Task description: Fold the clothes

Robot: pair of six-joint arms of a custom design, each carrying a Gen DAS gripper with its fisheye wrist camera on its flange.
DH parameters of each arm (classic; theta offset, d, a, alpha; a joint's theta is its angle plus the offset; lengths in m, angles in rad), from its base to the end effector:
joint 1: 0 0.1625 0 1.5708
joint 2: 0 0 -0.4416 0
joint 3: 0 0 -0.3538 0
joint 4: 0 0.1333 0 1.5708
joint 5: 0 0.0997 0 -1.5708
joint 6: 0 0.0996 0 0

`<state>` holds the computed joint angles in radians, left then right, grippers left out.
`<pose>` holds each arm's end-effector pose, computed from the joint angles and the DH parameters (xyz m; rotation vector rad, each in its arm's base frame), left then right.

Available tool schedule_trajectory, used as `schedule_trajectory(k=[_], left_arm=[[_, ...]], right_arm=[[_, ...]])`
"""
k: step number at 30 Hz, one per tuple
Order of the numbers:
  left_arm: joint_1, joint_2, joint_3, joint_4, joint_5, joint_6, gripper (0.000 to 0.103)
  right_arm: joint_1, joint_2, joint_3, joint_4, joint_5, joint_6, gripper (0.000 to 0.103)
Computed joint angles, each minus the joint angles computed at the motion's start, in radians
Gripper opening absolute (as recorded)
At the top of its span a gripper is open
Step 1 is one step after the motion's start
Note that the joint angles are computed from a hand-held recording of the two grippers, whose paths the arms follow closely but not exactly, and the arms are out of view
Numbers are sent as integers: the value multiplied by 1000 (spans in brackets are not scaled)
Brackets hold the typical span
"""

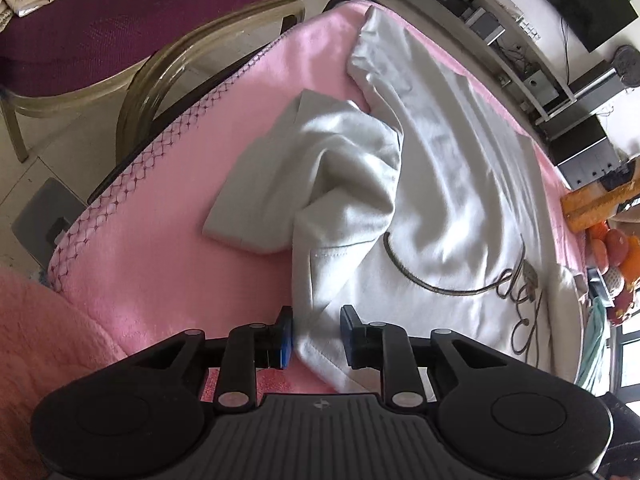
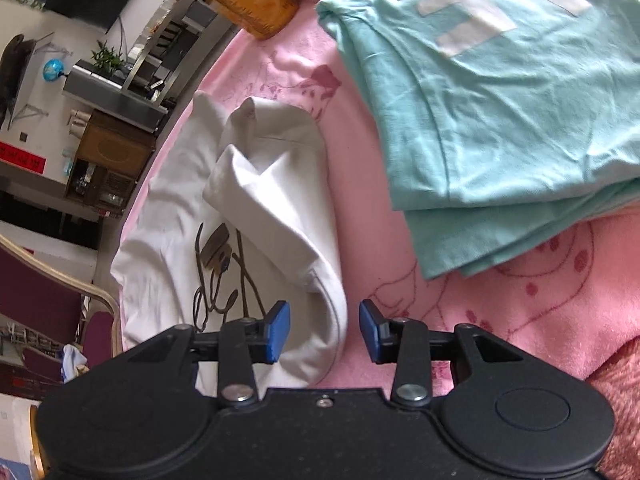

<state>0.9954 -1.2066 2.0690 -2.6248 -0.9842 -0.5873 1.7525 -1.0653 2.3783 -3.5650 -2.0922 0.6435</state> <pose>-0.1146 -0.5230 0.2440 -0.0936 2.6773 -0.6592 0.1611 -0.4136 0.2025 -0.8673 -2.5727 1.1667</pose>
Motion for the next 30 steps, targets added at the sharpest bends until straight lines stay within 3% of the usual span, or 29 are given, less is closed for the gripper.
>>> schedule_trajectory(k=[6,7,9,10,13,15,18,21,25,30], left_arm=[[13,23,-6,-36,-11,13,12],[14,29,-8,-36,-9,18,3],[7,31,-8,-33,6,31,2],[5,29,-7,-31,9,36,1],[1,2,-12,-17,-3,28,1],[-1,-10,-50,-14,-24,24,0],[-27,-12,-150,-4,-23,34,0],[-100,-16,-266,-45,16,96,0],[-202,-76,-312,-205,8,203,0],[-321,-168,-315,-300,1,315,0]], right_arm=[[-18,28,3,-61,15,6,36],[-17,37,-2,-69,8,0,33],[-11,47,-10,-63,-15,0,7],[-7,51,-11,-64,-26,1,3],[13,60,-4,-126,-45,-7,3],[22,47,-4,-155,-17,10,3],[35,1,-74,-70,42,88,3],[111,-22,-217,-29,5,65,3],[261,-46,-337,-175,-23,-103,3],[418,-111,-398,-198,-57,-264,3]])
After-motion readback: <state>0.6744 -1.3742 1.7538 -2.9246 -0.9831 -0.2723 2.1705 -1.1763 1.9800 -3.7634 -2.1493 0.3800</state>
